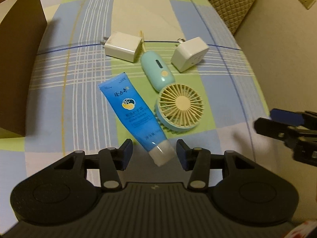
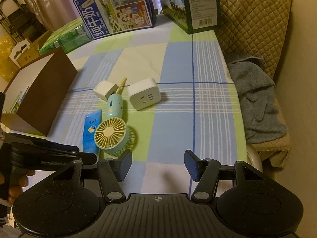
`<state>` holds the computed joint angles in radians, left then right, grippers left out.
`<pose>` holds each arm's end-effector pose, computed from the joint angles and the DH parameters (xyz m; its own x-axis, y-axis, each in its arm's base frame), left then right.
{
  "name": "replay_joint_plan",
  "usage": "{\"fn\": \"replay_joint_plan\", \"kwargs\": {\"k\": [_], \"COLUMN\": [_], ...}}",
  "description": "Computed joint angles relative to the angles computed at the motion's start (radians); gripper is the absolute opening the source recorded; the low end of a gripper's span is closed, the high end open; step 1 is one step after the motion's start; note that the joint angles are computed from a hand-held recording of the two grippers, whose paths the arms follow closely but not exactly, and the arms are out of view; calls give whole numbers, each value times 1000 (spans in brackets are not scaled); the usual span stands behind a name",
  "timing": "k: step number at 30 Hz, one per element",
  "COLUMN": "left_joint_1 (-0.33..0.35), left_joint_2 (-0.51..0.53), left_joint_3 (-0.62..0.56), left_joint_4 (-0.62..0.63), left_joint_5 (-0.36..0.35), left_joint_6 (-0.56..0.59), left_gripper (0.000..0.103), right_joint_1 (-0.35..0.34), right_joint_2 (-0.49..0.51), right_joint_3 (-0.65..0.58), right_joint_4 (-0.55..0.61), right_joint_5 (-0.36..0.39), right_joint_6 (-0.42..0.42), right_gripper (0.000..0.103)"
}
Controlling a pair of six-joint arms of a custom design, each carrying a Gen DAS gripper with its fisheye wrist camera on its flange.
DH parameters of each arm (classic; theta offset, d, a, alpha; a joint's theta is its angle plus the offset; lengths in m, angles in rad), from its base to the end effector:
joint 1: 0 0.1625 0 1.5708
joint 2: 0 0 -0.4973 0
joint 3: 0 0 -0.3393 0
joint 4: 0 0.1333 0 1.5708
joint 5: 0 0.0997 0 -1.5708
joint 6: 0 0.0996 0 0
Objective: Organize rigid objects
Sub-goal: 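Grasp the blue hand-cream tube with the left tool and lift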
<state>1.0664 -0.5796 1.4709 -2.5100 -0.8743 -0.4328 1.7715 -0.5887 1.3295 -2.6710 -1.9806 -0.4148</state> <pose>-0.1814 -0.7366 0.0994 -0.8256 -0.0546 -0.5616 0.1503 0.9380 -0.3122 0.2491 -0.7549 0.1592 -0.7729 -0.4114 0.4831 -0.5443 0.8212 -0.1716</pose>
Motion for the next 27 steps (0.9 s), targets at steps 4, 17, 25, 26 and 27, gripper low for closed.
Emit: {"fn": "replay_joint_plan", "kwargs": {"k": [4,17,25,26,27], "left_joint_1": [10,21,30,28,28], "left_joint_2": [10,-30,-61,-56,-55], "left_joint_3": [-14,66,83,76,73], "left_joint_4": [4,-60,-34,-24,-19], "left_joint_5": [0,96,131,147,152], "left_joint_6": [-10,4,-18,-8,0], "left_gripper": [44,25,25,27,28], "right_joint_1": [-4,-17,-21,-21,-21], "right_joint_2": [3,16,29,31,32], "right_joint_3": [-11,-36,-60,-63,-65], "right_joint_4": [8,44,66,68,69], "right_joint_5": [1,16,16,16,16], "right_joint_6": [-2,4,0,-1,-1], "right_gripper": [56,56,56,56,56]}}
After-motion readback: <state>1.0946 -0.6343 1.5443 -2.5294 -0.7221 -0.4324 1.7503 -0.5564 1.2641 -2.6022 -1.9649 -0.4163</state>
